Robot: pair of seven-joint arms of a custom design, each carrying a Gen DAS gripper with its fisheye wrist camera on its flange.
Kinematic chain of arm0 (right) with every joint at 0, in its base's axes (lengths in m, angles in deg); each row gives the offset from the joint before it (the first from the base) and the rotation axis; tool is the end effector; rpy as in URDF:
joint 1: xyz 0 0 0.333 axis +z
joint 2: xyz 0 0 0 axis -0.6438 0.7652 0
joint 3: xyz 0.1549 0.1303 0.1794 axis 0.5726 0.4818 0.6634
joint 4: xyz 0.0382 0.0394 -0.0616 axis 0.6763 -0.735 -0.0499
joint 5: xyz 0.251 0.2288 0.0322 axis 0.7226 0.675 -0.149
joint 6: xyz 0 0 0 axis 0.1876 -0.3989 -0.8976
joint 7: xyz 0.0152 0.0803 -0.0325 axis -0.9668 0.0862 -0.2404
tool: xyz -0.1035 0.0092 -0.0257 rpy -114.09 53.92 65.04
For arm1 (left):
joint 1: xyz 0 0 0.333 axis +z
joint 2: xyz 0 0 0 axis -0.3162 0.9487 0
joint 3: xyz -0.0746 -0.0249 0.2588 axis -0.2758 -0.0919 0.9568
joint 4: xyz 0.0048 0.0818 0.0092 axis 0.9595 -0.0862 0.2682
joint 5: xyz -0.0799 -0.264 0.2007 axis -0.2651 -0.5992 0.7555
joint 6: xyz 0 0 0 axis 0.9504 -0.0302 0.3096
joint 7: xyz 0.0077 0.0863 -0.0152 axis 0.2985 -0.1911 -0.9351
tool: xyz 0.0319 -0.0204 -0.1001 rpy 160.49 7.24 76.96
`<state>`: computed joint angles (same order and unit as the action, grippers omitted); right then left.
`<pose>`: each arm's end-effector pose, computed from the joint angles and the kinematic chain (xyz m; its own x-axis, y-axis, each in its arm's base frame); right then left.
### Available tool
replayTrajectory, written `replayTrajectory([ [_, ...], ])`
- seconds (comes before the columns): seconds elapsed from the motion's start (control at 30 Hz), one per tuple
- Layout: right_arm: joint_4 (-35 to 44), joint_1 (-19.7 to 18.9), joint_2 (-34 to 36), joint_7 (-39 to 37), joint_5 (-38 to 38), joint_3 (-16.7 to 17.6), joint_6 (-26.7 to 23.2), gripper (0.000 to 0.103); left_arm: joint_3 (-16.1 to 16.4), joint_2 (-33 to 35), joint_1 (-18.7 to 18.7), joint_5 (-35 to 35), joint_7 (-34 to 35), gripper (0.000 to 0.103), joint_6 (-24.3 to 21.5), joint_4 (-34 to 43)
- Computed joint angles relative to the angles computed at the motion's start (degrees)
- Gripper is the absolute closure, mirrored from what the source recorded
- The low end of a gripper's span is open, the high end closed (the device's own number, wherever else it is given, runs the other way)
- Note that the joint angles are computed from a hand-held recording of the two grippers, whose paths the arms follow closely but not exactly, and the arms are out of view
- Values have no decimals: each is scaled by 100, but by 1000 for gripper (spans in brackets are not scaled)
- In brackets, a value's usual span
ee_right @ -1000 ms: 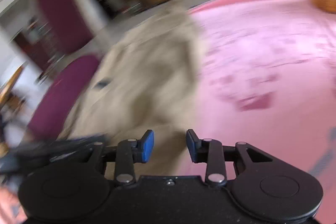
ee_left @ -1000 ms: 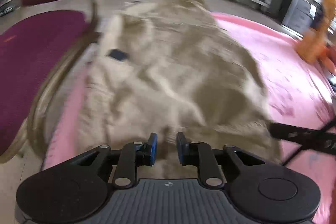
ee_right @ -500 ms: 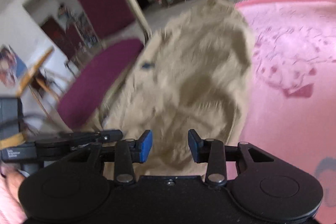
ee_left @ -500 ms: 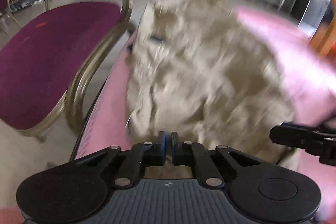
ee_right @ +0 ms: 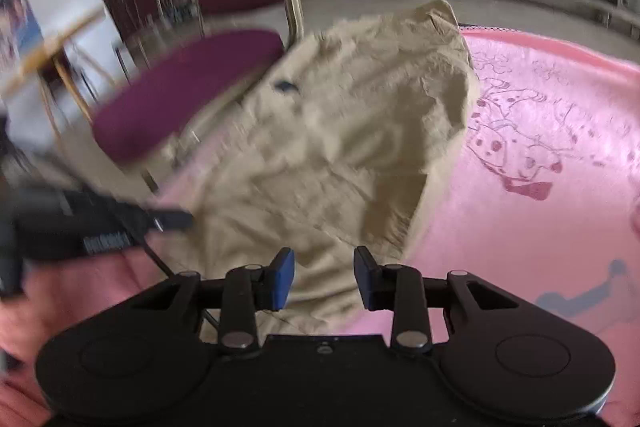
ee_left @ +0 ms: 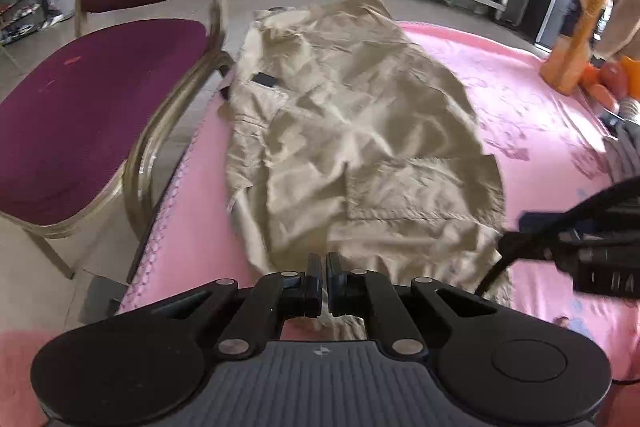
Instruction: Fold clothes
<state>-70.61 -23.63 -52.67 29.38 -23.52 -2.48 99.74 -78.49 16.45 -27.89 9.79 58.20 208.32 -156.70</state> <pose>0.5068 0.1441 0.4939 0.3587 -0.8789 -0.3143 -0.7789 -0.0962 -0.6198 0.4949 -0.1982 0.4479 -0.1647 -0.9854 0.0428 -0.7960 0.1072 -0.5957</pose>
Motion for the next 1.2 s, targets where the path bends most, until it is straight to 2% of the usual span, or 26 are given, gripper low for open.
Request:
replayTrajectory([
  [0.03,94,1,54,-109,280,-50,-177,71,-30,23,-33,-61,91,98,-143,24],
  [0.1,294,-67,227,-50,379,-64,-632,71,-69,22,-89,256,-32,97,-375,15],
  [0.17,420,-142,369,139,-13,-6,-948,71,-68,80,-114,333,-34,97,-501,56],
  [0.27,467,-194,491,460,-678,104,-1057,70,-42,183,-148,322,18,97,-631,136],
  [0.37,466,-228,432,499,-818,153,-1050,69,-14,208,-184,357,-16,95,-708,236],
  [0.5,371,-216,123,318,-839,130,-512,69,34,160,-158,503,-182,92,-661,408],
  [0.57,446,-211,-2,298,-801,63,-172,69,65,222,-131,701,-323,92,-634,644],
  [0.63,621,-226,-19,403,-946,6,162,69,86,404,-113,603,-196,92,-583,1009],
  [0.8,1244,-369,450,1166,-2296,-8,1050,63,186,1263,-225,380,412,89,-361,2189],
  [0.87,1575,-417,866,1851,-3074,-27,1052,63,286,1907,-355,309,693,83,-640,2937],
  [0.9,1766,-420,1079,2198,-3463,-56,1024,64,343,2272,-429,264,838,84,-851,3382],
  [0.93,1986,-405,1310,2469,-3722,-101,924,72,399,2655,-502,210,991,90,-1086,3871],
  [0.97,2219,-518,1557,2525,-3579,8,705,78,445,2913,-531,87,1060,95,-1201,4164],
  [1.0,2386,-716,1749,2363,-3034,226,510,86,476,3072,-525,-80,1064,95,-1220,4299],
  [1.03,2577,-891,1953,2238,-2533,410,295,87,399,3132,-416,-377,1165,95,-1125,4286],
  [1.1,2987,-1273,2369,1944,-1474,789,-182,87,6,3065,-26,-1261,1650,95,-875,4068],
  [1.13,3151,-1650,2540,1442,-499,1164,-526,86,-112,3020,74,-1543,1904,94,-727,3958],
  [1.17,3415,-1948,2788,1086,340,1413,-1057,85,-136,2979,85,-1675,2101,93,-582,3861],
  [1.2,3687,-2170,3066,903,960,1572,-1589,82,18,2985,-45,-1621,2082,92,-500,3837],
])
